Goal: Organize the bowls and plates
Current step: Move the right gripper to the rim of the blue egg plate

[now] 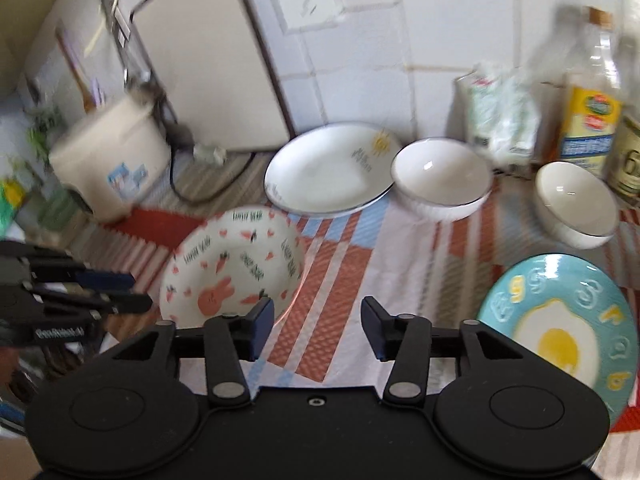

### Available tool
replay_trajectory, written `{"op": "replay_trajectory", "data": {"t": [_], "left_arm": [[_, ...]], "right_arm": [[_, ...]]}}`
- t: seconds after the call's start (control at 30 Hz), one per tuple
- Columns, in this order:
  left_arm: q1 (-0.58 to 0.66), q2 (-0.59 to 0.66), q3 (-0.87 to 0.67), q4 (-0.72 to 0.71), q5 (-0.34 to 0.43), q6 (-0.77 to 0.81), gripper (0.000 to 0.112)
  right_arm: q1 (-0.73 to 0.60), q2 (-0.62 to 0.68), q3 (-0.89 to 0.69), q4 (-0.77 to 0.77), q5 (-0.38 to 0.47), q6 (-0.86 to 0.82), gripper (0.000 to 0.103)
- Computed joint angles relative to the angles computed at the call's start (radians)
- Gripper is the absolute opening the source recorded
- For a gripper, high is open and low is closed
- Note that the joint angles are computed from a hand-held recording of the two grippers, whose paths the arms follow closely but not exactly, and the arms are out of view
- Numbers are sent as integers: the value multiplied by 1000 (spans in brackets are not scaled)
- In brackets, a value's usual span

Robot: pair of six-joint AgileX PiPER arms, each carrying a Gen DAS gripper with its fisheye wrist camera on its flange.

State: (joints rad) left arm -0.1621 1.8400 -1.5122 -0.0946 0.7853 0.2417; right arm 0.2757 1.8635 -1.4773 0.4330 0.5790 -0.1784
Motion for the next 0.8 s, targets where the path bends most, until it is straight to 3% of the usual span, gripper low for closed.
{"op": "replay_trajectory", "data": {"t": [0.07, 0.23, 0.43, 0.8], "left_arm": [[-22, -3, -30, 3, 20, -17, 35], [-77, 13, -141, -7, 92, -29, 39], [-166, 19, -241, 27, 107, -95, 41], [-327, 204, -507, 114, 175, -223, 49]], "right_arm": [[-45, -48, 40, 74, 2, -54, 61], [-120, -143, 82, 57, 21, -72, 63], [-238, -225, 103, 69, 68, -162, 67], [-431, -286, 143, 97, 117, -342, 70]]}}
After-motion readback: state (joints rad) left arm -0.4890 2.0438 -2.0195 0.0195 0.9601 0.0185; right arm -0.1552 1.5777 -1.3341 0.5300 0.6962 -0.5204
